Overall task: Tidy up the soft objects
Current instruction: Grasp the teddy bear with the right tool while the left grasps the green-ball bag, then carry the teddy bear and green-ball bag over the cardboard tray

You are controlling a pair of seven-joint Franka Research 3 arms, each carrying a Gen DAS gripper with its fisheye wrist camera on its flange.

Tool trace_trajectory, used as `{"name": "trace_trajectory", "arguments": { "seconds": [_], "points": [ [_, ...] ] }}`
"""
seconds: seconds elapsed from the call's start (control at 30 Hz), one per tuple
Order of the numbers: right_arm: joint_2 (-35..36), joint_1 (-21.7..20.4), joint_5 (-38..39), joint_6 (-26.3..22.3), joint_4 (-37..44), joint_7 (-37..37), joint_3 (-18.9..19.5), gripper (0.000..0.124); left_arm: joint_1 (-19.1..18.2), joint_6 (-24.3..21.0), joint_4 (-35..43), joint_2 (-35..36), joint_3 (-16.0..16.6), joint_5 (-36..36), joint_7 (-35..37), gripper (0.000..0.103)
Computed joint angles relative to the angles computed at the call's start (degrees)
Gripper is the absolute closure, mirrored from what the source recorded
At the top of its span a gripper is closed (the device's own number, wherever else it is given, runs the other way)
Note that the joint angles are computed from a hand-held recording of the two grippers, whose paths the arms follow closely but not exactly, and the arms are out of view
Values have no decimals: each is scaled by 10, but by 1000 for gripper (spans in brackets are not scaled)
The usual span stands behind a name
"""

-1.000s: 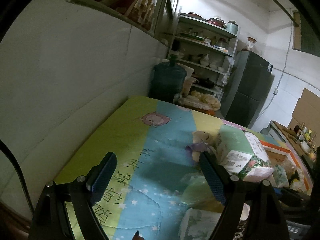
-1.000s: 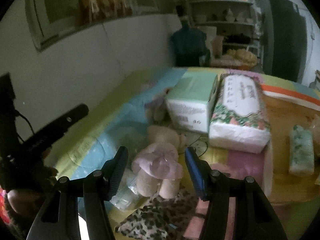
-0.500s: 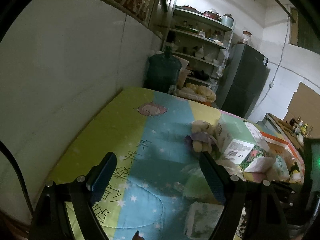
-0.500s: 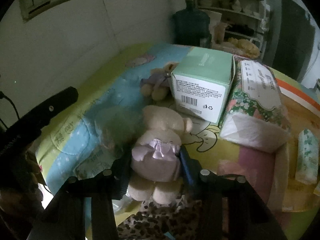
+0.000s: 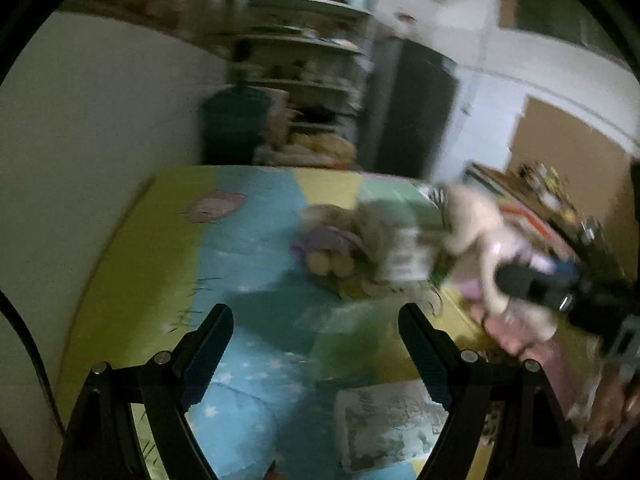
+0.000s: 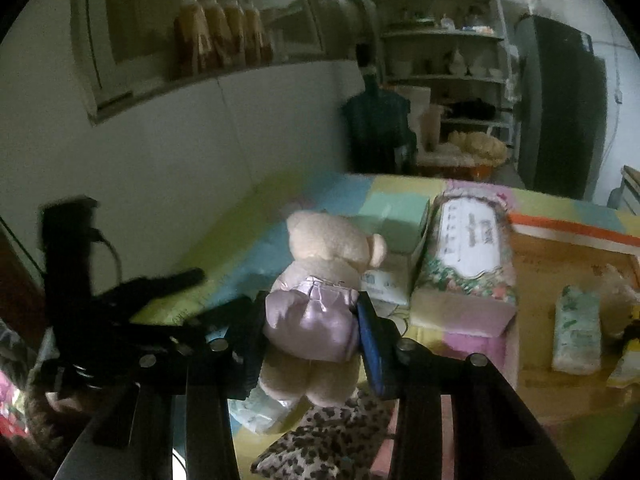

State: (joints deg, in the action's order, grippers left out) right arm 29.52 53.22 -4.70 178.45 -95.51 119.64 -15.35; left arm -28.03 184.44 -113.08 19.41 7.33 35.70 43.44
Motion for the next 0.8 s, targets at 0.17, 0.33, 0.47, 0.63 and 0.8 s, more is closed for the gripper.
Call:
{"name": "trace_trajectory", "arguments": {
  "seconds": [0.17, 0.33, 0.47, 0.63, 0.8],
  "points": [
    [-14, 6, 3, 13, -18, 2, -11, 82, 66, -51, 33, 23, -90, 1, 110, 19],
    [-26, 47, 8, 27, -46, 20, -52, 82, 79, -101, 67, 45, -118, -12, 152, 19],
    [-29, 55, 18, 33, -53, 17, -61, 82, 109, -129, 83, 62, -156, -59, 183, 27],
    [-28, 57, 32, 34, -55, 10, -65, 82, 120, -135, 85, 67, -168, -100, 195, 52],
    [-27, 55, 43, 38, -56, 2, -61, 82, 120, -113, 74, 61, -165, -122, 187, 54]
  ]
}}
